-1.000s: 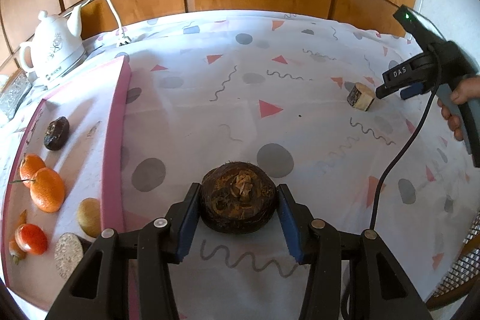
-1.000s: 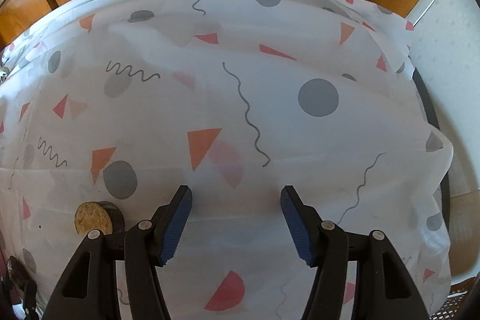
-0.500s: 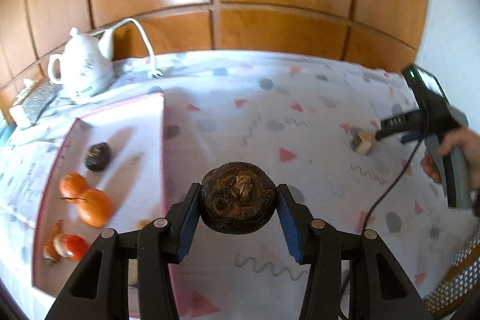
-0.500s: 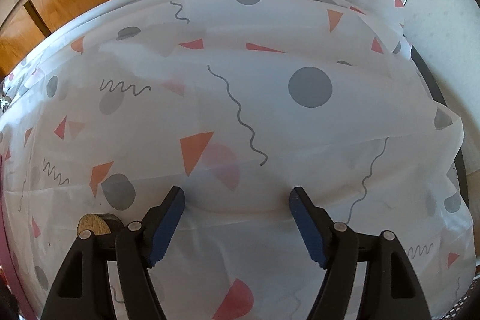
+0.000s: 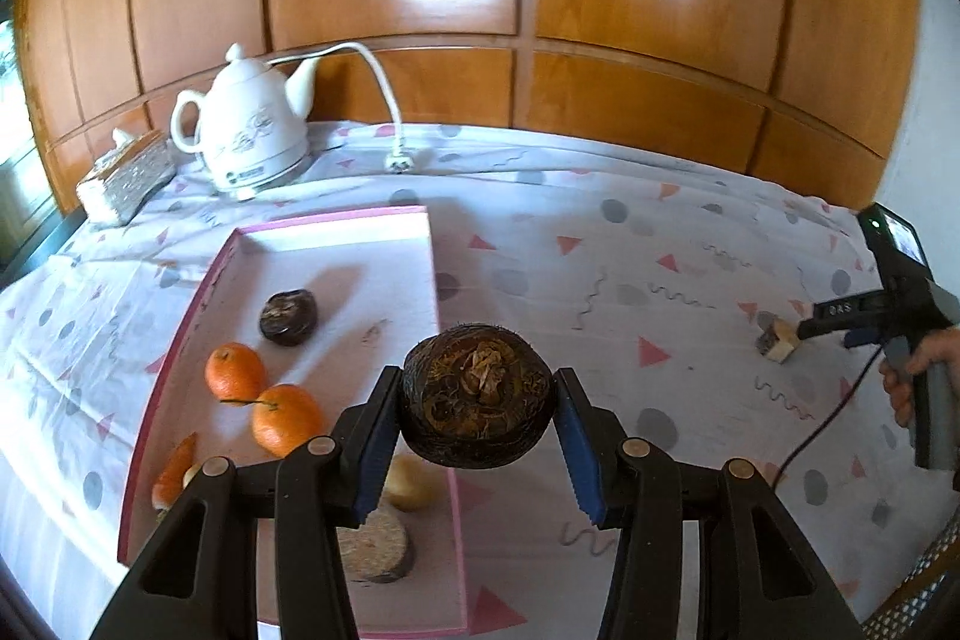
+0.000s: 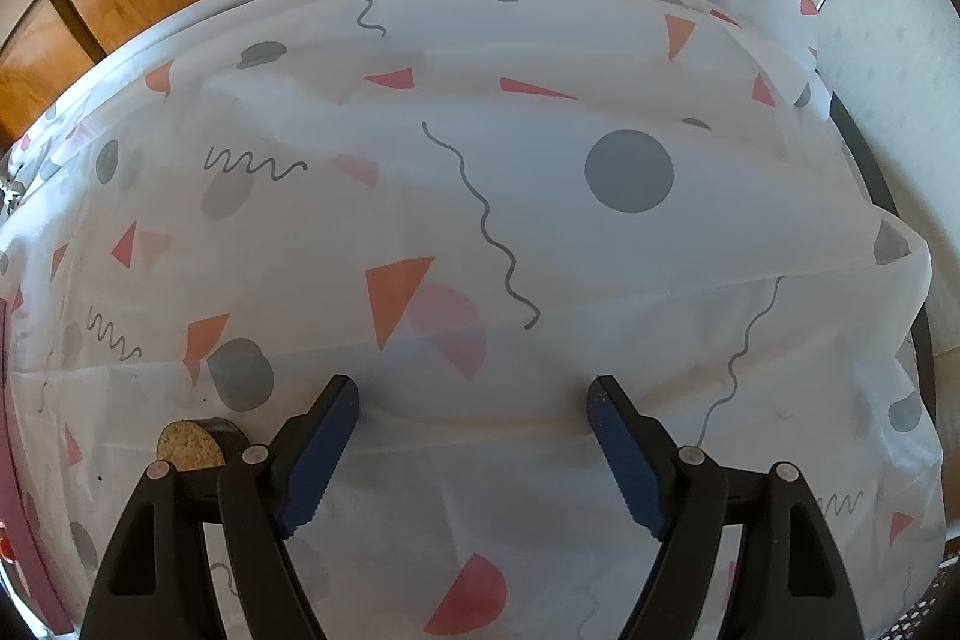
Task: Organize fruits
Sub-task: 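Lower the dark brown fruit into the pink tray and open the left tool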
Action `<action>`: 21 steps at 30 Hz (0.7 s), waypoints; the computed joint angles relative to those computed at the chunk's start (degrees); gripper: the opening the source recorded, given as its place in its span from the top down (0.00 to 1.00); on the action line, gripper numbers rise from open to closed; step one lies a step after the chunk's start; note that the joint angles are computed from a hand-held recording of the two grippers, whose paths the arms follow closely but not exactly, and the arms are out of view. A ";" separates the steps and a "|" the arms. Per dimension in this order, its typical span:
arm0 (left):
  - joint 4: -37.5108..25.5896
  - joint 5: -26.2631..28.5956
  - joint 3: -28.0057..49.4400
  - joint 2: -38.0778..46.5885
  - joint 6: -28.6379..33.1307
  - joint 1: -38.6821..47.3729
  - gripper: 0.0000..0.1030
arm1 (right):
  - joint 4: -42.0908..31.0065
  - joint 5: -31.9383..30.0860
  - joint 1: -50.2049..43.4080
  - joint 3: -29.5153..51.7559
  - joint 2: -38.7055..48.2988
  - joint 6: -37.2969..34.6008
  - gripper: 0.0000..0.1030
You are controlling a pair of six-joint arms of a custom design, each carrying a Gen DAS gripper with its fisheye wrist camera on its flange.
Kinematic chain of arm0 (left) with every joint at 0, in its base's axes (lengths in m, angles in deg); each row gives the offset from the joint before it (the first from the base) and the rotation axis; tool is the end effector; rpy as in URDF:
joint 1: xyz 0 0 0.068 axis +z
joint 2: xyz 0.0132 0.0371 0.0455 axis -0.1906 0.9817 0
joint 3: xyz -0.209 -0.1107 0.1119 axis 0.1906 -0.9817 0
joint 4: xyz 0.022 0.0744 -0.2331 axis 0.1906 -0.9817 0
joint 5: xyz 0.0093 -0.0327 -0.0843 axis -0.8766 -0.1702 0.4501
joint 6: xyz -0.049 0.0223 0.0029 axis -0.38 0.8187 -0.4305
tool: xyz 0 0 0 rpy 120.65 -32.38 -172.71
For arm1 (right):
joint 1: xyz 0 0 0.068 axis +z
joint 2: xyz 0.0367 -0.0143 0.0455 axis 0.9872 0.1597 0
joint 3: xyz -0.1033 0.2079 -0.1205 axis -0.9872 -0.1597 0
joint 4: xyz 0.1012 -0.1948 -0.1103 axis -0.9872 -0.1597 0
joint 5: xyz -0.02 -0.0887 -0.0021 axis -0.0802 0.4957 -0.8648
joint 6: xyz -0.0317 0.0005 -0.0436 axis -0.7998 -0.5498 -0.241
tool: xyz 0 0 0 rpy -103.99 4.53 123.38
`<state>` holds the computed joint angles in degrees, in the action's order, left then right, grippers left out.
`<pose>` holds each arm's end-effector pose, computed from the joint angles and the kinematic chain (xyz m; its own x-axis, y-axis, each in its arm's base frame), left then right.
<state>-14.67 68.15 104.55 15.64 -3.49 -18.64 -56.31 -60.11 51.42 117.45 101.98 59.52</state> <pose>0.1448 -0.0238 0.2398 -0.6572 0.1406 -0.7405 0.2555 0.9658 -0.0434 0.1863 -0.1057 0.2011 -0.8133 0.4818 -0.3262 0.5135 0.8580 -0.0132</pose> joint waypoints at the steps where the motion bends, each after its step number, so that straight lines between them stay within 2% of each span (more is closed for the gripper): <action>1: 0.19 0.21 0.02 0.25 0.23 0.93 0.52 | -0.04 0.38 0.21 -0.03 -0.14 -0.06 0.22; 12: 4.24 2.88 -0.12 7.63 3.05 16.26 0.52 | -2.14 0.51 0.28 0.76 -0.97 0.45 0.23; 21: 5.95 4.34 0.13 10.39 4.13 21.65 0.52 | -0.38 1.99 2.93 -0.25 -0.34 2.13 0.23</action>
<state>-8.72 72.48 104.68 26.03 0.65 3.01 -56.69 -58.12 54.36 117.20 101.64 61.65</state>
